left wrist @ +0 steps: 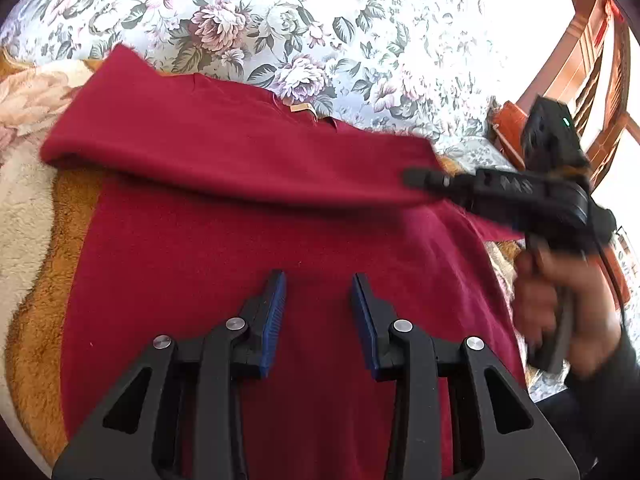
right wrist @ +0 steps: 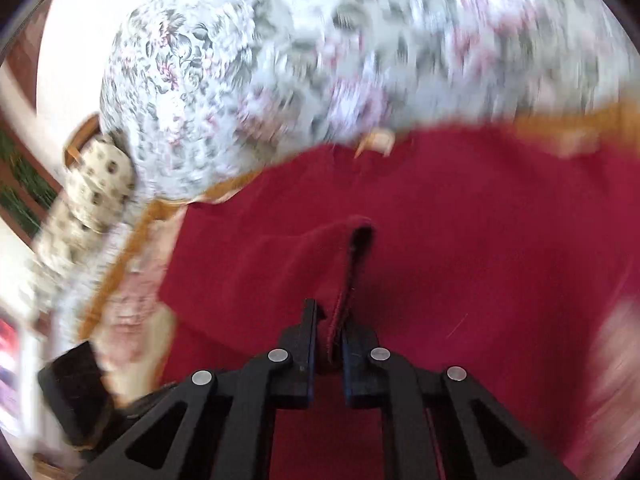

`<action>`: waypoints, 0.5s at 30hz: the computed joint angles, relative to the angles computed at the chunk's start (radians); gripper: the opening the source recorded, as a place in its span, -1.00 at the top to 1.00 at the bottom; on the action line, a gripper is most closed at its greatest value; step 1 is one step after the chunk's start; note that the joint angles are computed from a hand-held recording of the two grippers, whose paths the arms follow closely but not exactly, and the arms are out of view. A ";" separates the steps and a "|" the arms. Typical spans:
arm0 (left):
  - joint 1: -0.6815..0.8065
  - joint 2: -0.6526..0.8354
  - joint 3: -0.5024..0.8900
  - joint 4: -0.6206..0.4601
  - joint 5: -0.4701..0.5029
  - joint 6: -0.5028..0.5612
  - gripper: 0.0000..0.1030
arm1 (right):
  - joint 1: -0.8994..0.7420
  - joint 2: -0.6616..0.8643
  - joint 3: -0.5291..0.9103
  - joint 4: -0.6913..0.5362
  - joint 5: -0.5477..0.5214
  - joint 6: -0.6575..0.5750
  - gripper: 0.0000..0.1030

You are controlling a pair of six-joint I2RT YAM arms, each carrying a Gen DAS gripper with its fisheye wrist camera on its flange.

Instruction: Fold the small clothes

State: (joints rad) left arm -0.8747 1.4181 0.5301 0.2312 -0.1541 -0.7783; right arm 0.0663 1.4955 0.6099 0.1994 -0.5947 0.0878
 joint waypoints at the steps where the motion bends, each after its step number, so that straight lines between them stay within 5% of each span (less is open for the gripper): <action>1: 0.004 0.001 0.000 0.005 0.005 0.002 0.36 | -0.014 0.003 0.044 -0.046 0.048 -0.061 0.83; 6: 0.001 0.000 0.013 -0.017 -0.006 0.016 0.36 | -0.131 0.176 0.251 -0.158 0.065 -0.154 0.85; 15: 0.005 -0.001 0.019 -0.022 -0.006 0.022 0.36 | -0.212 0.292 0.311 -0.141 0.024 -0.183 0.85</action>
